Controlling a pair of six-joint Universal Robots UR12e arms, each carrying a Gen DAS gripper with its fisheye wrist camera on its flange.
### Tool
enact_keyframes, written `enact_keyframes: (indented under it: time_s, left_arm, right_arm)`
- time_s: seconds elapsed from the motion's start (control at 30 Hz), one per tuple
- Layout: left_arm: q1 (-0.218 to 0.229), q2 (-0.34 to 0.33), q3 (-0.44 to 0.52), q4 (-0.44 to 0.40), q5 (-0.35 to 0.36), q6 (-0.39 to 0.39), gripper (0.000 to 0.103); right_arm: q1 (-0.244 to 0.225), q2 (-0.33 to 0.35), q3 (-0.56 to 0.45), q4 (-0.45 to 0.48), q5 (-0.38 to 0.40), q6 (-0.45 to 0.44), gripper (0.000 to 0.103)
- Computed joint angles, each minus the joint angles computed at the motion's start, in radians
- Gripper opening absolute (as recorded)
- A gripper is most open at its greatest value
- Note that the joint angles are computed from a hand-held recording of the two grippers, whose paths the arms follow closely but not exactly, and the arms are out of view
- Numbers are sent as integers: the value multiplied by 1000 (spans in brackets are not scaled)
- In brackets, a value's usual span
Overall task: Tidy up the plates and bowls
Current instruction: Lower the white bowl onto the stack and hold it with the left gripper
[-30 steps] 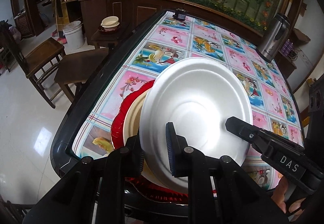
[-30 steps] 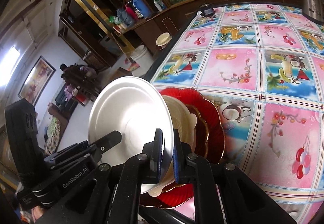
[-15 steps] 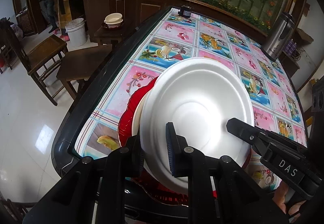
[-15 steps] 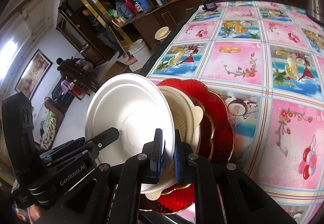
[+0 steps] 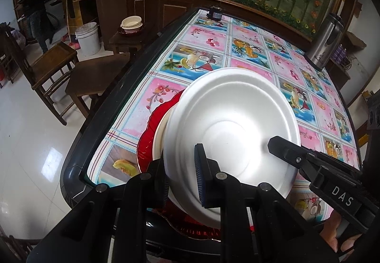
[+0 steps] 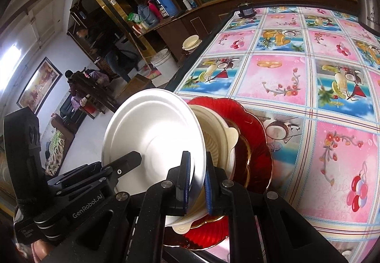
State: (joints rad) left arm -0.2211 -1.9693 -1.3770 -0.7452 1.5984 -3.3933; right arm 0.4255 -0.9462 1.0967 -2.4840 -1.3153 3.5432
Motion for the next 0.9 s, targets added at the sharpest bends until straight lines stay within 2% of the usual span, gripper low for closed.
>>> enact_keyframes:
  time_s: [0.9]
  left_arm:
    - [-6,-2,0,4,26,9,16]
  right_arm:
    - [-9,-7,17,-15,35,27,11]
